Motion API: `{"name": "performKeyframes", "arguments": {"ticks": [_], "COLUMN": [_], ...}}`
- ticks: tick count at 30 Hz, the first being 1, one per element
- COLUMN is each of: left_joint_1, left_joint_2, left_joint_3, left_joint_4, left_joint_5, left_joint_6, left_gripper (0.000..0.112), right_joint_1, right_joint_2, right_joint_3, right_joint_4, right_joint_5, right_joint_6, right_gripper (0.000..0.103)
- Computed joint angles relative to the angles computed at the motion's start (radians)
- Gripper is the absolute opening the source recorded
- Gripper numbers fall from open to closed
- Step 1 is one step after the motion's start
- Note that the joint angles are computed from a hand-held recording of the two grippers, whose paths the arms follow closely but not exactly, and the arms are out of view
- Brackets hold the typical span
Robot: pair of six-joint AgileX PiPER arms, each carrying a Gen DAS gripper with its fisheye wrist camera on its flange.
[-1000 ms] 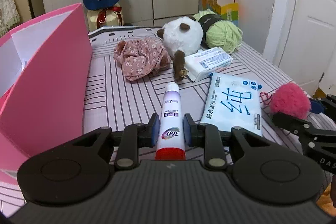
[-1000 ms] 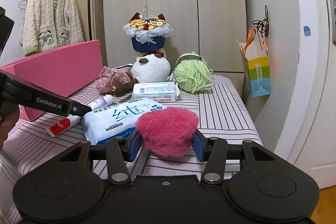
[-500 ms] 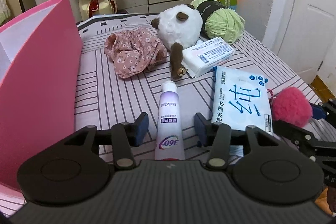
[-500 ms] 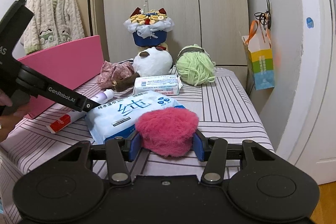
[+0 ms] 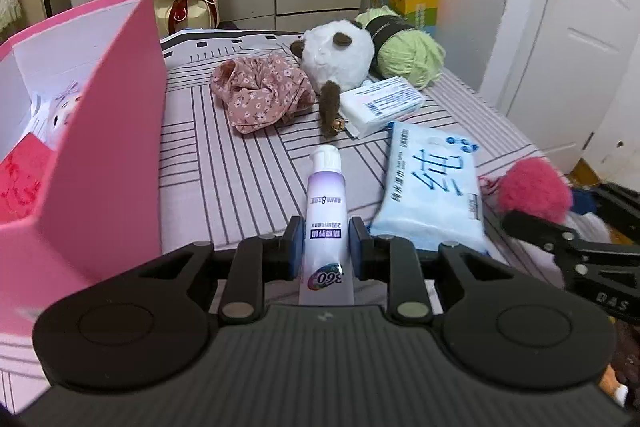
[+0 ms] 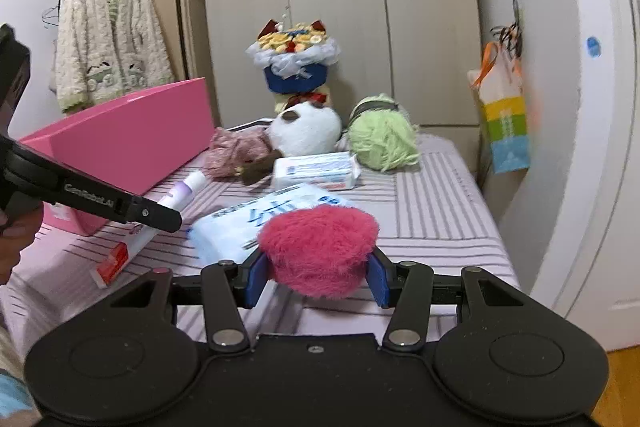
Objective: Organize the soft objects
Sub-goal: 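Grasp the pink pompom with the right gripper while the left gripper grasps the Colgate tube, then carry pompom and tube over the pink box and open both grippers to drop them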
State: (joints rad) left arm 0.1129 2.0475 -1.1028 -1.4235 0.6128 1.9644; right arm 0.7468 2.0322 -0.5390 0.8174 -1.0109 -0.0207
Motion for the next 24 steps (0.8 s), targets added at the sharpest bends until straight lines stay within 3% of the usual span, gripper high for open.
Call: {"name": "performKeyframes", "arguments": {"ticks": [11,17,20,24], "left_joint_1": [0.161,0.199,0.223,0.273], "left_joint_2": [-0.066,-0.071,-0.085,-0.114], "left_joint_3": [0.036,0.035,0.031,-0.001], "left_joint_4": [0.090,0.095,0.124,0.230], "left_joint_5": [0.159,0.189,0.219,0.289], "left_joint_6": [-0.030,-0.038,-0.060,-0.151], "left_gripper": [0.023,0.022,0.022,0.022], "right_joint_1": [0.042,0.048,0.030,0.007], "right_joint_2": [-0.107,-0.142,-0.177,-0.255], "right_joint_3": [0.015,-0.015,-0.030,-0.071], "right_joint_4": [0.004,0.003,-0.049,-0.083], "right_joint_5": [0.086,0.156,0.238,0.422], "right_joint_6": [-0.040,-0.109,-0.109,-0.180], "right_gripper": [0.055,0.055,0.055,0.055]}}
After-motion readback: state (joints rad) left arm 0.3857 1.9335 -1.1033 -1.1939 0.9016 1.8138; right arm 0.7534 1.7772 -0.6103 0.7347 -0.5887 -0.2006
